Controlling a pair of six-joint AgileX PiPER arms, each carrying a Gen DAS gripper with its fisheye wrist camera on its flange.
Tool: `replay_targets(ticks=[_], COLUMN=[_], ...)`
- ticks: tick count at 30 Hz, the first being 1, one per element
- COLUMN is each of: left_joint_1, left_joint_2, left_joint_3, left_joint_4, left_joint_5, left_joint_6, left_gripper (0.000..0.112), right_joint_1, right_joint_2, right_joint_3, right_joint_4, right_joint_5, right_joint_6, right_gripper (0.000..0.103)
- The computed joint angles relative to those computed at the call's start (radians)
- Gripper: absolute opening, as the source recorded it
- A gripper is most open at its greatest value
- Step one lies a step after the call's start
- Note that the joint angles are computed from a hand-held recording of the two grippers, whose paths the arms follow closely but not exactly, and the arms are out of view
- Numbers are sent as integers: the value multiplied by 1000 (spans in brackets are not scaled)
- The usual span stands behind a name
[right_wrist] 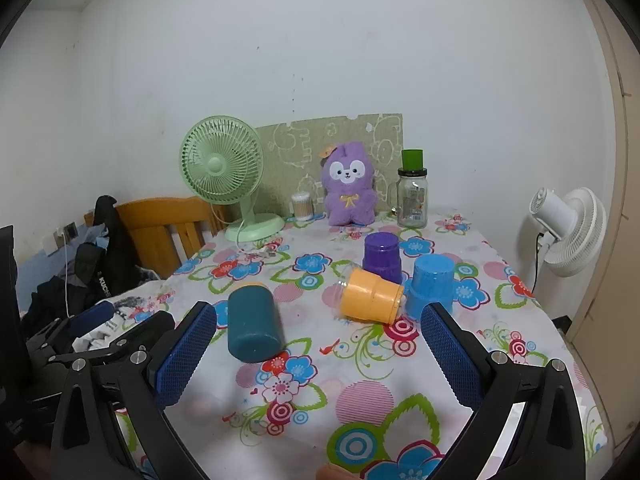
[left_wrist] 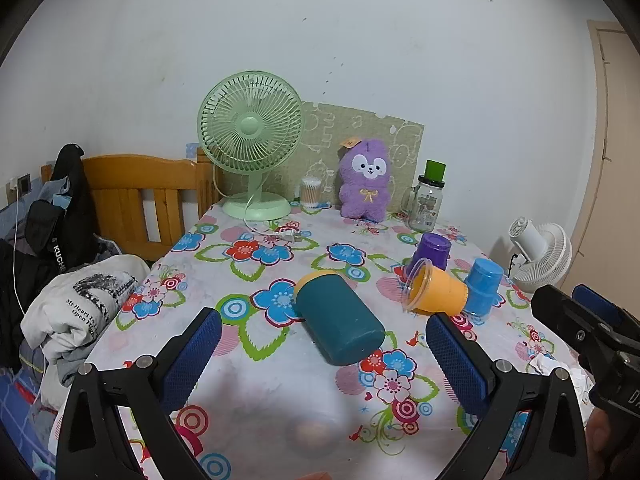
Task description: Flip cup upside down
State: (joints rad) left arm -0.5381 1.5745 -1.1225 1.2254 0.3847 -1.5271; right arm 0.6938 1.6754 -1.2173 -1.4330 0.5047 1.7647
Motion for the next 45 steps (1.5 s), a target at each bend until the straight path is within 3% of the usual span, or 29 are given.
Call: replay_targets(ticks=[15, 45], left_joint_1=[4, 40], left_joint_2=[8, 1], left_joint_3=[5, 36], left_joint_4=[21, 9], left_joint_5=[-5, -28], left_joint_6=[-29, -40], left_gripper=[103, 103], right_joint_1=[-1, -6], right_joint_2=[4, 36], right_joint_3=[12, -49], right_joint_4=[-14, 91], right_joint_5=[-9, -22], right_joint_6=[23, -108], right_gripper=[103, 103])
